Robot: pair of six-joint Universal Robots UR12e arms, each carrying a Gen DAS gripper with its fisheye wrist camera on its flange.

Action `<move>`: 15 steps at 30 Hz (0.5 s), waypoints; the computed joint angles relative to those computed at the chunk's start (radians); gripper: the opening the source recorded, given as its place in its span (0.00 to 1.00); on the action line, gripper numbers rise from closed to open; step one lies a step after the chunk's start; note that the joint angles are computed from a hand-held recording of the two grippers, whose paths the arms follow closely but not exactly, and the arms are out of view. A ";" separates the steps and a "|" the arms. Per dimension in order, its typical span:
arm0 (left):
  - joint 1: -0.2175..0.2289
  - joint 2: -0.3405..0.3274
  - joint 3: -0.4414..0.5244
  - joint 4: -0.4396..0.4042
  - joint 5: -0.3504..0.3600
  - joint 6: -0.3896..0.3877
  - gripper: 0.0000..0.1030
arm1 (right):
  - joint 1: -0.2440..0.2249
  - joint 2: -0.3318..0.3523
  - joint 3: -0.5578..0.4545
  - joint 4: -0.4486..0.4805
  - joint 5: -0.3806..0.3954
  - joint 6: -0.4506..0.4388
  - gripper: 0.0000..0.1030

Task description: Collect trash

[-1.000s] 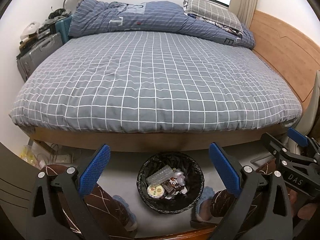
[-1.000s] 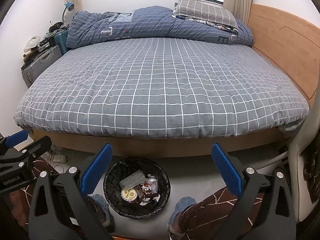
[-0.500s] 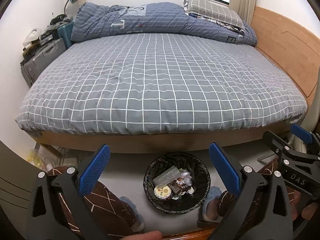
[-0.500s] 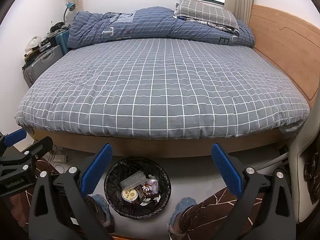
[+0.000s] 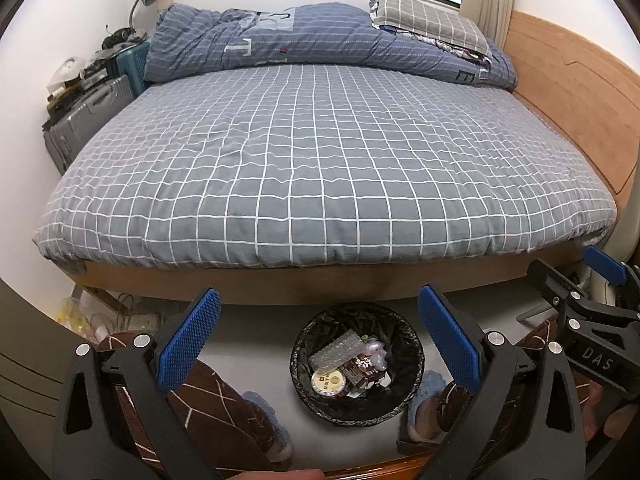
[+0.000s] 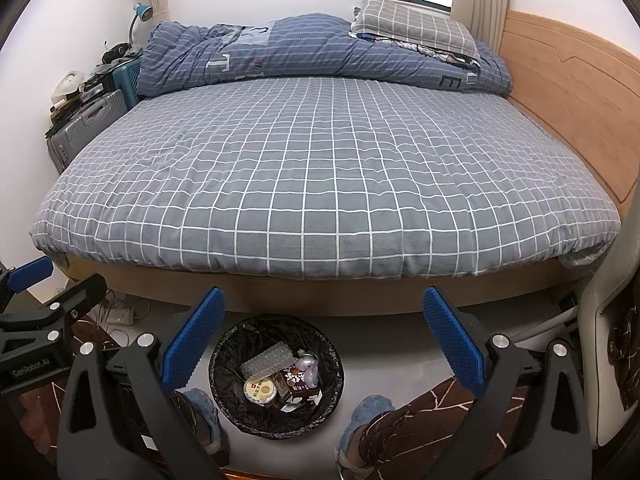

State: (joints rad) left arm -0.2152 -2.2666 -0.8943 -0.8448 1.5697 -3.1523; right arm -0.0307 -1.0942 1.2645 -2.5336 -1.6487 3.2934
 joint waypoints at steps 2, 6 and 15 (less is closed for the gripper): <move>0.000 -0.001 0.001 -0.004 -0.001 0.004 0.95 | 0.001 0.001 -0.001 -0.001 -0.001 -0.002 0.93; -0.001 -0.004 0.005 -0.015 -0.001 0.012 0.95 | 0.002 0.002 -0.004 0.000 -0.002 -0.009 0.93; -0.003 0.000 0.000 -0.015 0.014 0.006 0.95 | 0.002 0.002 -0.003 -0.001 -0.001 -0.009 0.93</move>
